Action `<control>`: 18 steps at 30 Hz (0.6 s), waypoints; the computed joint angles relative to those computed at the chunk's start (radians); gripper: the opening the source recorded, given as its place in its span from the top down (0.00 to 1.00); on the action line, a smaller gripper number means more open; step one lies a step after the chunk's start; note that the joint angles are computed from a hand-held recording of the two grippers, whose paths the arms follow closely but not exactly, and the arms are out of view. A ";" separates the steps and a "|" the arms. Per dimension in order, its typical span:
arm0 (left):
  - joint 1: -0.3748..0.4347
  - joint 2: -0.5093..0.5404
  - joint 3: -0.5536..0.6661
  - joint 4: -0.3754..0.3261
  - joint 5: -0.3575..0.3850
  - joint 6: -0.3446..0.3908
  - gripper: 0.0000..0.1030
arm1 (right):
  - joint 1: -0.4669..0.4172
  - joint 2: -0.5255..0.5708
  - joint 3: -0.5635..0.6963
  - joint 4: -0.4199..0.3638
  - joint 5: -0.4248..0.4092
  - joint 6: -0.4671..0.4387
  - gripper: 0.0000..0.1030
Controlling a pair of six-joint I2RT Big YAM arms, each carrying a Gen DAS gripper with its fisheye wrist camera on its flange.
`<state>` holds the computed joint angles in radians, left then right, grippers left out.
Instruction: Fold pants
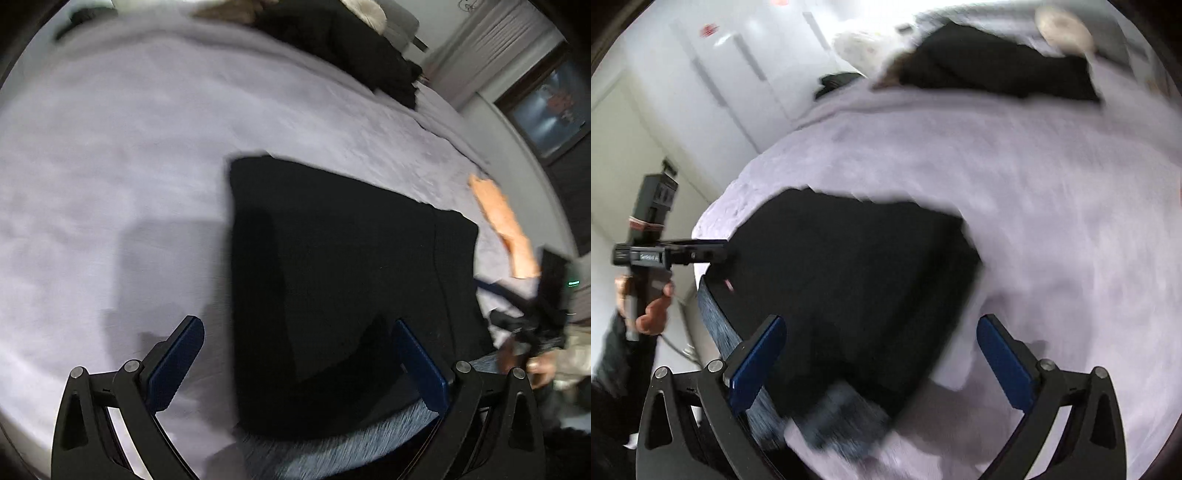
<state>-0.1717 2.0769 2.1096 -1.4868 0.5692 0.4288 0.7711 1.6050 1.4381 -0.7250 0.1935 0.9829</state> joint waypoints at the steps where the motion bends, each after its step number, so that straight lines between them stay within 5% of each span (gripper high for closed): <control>1: -0.008 0.033 0.037 -0.045 0.009 0.020 0.01 | -0.013 -0.012 -0.042 0.052 -0.046 0.049 0.00; 3: -0.027 0.061 0.058 -0.079 0.025 0.040 0.01 | -0.029 -0.030 -0.133 0.245 -0.116 0.103 0.00; 5: -0.039 0.050 0.035 -0.037 0.023 0.015 0.01 | -0.044 -0.010 -0.162 0.385 -0.160 0.095 0.00; 10: -0.048 -0.014 -0.064 0.068 0.006 -0.020 0.04 | -0.078 0.109 -0.025 0.333 -0.196 0.062 0.00; 13: -0.056 -0.067 -0.117 0.124 -0.028 -0.029 0.18 | -0.060 0.124 0.049 0.231 -0.167 -0.048 0.22; 16: -0.078 -0.123 -0.145 0.163 -0.043 -0.033 0.33 | -0.063 0.056 -0.013 0.299 -0.167 -0.025 0.47; 18: -0.100 -0.133 -0.124 0.139 -0.023 -0.039 0.35 | -0.062 0.016 -0.025 0.282 -0.125 -0.035 0.50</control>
<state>-0.2717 1.9443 1.9859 -1.3474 0.5462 0.3893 0.7089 1.6215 1.4135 -0.4425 0.0684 0.9481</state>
